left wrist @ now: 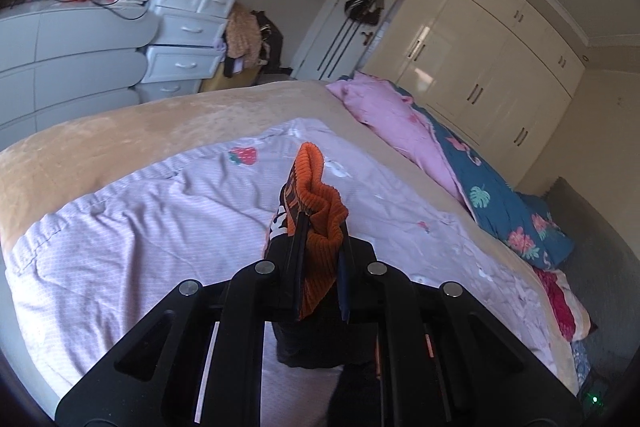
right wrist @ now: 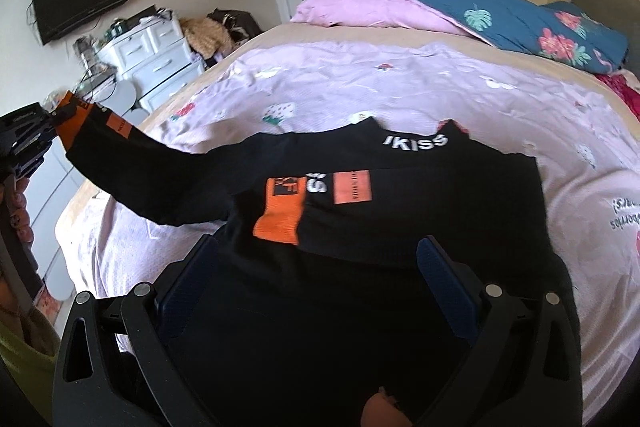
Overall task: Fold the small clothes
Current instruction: 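Carry the sleeve across the shirt body with the left gripper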
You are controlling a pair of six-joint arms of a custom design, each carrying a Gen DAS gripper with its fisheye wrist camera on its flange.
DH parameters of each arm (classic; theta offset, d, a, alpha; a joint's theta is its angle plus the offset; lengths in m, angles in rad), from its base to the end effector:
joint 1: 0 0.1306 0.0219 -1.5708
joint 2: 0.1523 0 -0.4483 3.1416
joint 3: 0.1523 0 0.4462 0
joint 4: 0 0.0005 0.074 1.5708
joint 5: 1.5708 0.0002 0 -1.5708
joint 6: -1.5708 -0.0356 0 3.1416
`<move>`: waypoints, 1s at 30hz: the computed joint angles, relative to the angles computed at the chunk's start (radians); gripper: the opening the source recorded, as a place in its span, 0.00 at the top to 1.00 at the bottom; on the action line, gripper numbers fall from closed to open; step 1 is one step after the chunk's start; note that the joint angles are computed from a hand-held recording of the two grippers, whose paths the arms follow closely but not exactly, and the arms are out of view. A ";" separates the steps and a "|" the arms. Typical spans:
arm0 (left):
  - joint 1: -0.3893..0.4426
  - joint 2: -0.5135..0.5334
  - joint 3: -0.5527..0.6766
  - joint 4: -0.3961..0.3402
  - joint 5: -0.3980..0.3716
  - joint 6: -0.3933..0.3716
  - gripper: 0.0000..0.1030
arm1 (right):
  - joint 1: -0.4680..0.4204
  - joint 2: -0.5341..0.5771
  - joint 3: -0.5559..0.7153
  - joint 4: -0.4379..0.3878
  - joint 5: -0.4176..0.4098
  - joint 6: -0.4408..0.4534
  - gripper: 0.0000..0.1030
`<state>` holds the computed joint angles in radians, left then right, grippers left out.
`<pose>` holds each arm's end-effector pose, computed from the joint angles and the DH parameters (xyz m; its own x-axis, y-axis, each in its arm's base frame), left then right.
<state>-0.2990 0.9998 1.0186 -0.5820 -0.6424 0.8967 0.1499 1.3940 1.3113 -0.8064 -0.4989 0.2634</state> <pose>0.3619 -0.0898 0.4937 -0.1245 -0.6162 -0.7777 -0.5536 0.6936 -0.4609 0.5134 0.0943 0.4600 -0.6296 -0.3263 -0.7051 -0.6143 0.7647 0.1946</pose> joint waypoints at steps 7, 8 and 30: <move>-0.033 0.034 0.040 0.000 0.001 -0.027 0.94 | -0.054 -0.002 0.010 0.006 -0.019 -0.032 0.04; -0.037 0.040 0.045 0.001 0.004 -0.030 0.94 | -0.061 -0.003 0.010 0.007 -0.022 -0.036 0.04; -0.130 0.151 0.134 0.044 0.055 -0.065 0.94 | -0.193 0.004 0.026 0.004 -0.068 -0.108 0.04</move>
<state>-0.4294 1.1505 1.1524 -0.5385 -0.5875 0.8317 -0.0434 1.3980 1.3373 -0.8026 -0.5668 0.1551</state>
